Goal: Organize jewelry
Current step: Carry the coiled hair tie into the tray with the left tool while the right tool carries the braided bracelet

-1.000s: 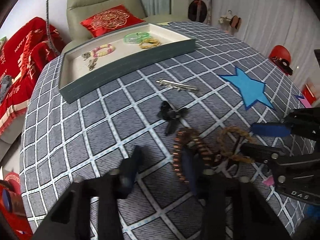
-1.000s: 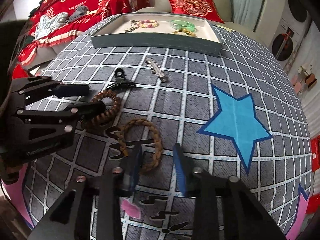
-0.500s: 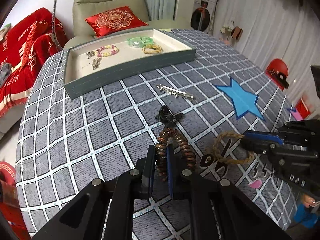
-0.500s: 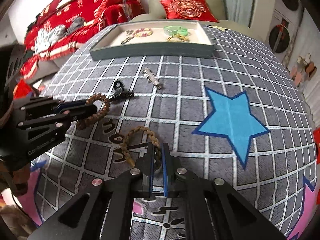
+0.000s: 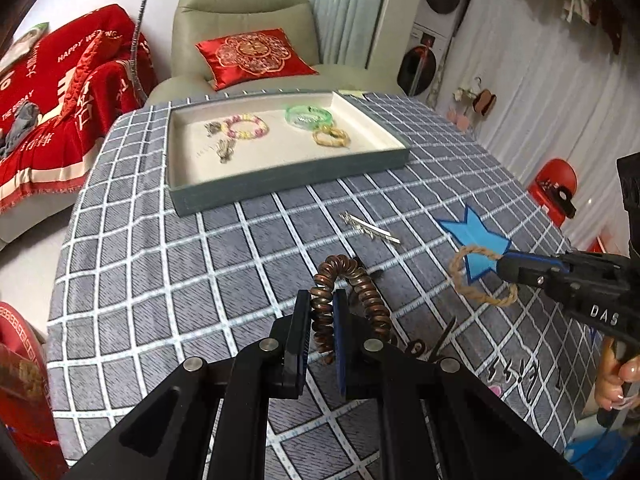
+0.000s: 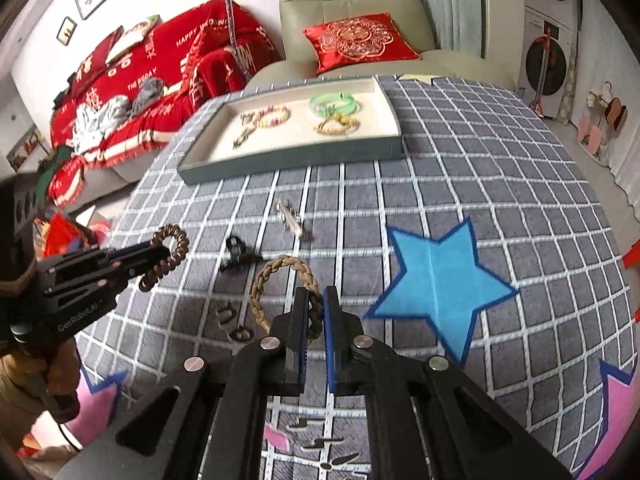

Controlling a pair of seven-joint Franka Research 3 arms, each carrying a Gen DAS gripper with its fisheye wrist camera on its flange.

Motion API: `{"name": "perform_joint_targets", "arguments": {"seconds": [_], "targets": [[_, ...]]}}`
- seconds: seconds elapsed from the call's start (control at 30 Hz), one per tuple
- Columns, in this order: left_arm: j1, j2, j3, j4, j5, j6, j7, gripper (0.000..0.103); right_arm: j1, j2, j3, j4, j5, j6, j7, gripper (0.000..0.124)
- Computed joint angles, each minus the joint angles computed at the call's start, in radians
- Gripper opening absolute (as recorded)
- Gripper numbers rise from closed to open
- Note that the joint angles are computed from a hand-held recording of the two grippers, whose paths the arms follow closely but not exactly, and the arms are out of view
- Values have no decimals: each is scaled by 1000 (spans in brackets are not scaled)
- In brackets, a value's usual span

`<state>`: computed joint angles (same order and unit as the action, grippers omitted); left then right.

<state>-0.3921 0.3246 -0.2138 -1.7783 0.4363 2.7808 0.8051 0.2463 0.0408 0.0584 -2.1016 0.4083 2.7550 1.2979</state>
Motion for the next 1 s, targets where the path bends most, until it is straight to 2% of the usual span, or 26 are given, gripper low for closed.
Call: {"name": "perform_joint_targets", "arguments": {"seconds": [0.33, 0.53, 0.77, 1.0], "targets": [[20, 10, 27, 61, 14, 8, -22, 27, -11, 90, 0, 182, 4, -38, -5, 8], [38, 65, 33, 175, 5, -29, 16, 27, -21, 207, 7, 382, 13, -116, 8, 8], [50, 198, 50, 398, -41, -122, 77, 27, -9, 408, -3, 687, -58, -232, 77, 8], [32, 416, 66, 738, -95, -287, 164, 27, -1, 612, -17, 977, -131, -343, 153, 8]]}}
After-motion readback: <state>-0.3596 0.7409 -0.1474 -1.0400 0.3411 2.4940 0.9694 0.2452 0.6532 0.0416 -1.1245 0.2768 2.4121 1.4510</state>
